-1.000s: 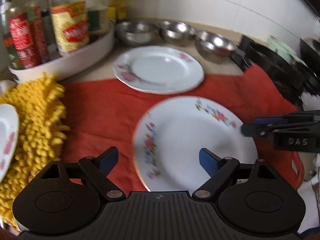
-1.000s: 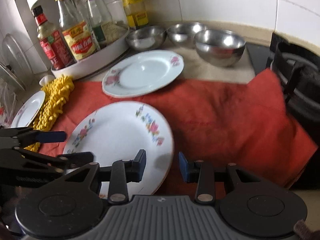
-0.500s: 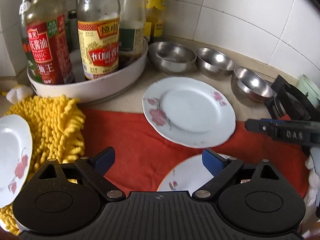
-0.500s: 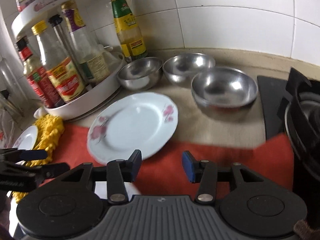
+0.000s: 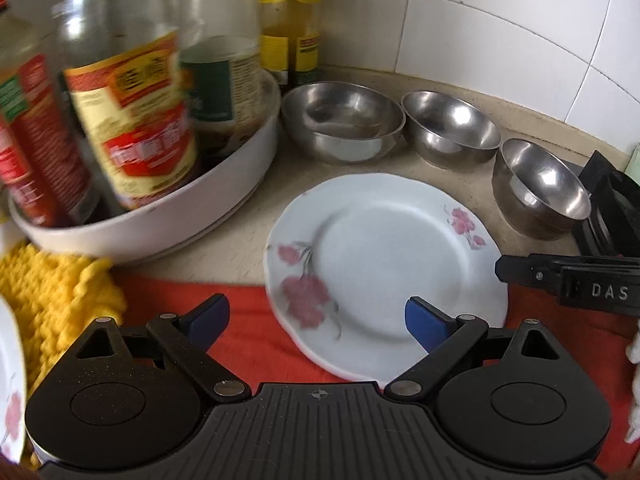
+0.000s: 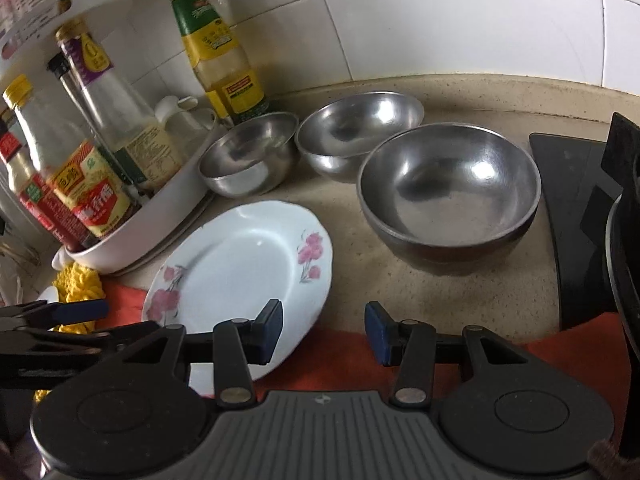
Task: Organize plates and bowls
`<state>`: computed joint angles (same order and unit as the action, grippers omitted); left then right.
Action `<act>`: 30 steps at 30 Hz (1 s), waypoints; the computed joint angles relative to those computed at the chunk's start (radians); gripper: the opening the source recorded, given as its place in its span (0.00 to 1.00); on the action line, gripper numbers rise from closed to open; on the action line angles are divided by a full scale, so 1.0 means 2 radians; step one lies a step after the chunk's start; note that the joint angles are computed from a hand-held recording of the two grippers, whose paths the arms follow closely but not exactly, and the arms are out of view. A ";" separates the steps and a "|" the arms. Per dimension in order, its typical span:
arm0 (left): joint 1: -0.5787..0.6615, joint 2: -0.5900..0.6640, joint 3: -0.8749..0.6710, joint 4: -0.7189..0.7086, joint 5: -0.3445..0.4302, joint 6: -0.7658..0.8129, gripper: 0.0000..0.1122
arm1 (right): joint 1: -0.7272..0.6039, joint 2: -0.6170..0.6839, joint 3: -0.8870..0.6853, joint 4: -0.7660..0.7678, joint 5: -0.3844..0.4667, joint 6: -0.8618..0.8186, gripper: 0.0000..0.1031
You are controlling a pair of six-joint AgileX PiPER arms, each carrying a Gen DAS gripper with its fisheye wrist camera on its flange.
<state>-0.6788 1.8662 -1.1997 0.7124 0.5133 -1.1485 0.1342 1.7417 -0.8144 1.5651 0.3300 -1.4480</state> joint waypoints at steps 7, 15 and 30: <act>0.014 0.050 -0.052 -0.064 0.010 0.074 0.85 | 0.003 0.035 -0.027 -0.006 0.023 -0.011 0.41; 0.030 0.058 -0.052 -0.073 -0.025 0.087 0.85 | 0.016 0.062 -0.061 -0.027 0.023 0.008 0.38; 0.037 0.070 -0.043 -0.042 -0.080 0.085 0.92 | 0.016 0.069 -0.063 0.020 0.020 -0.048 0.35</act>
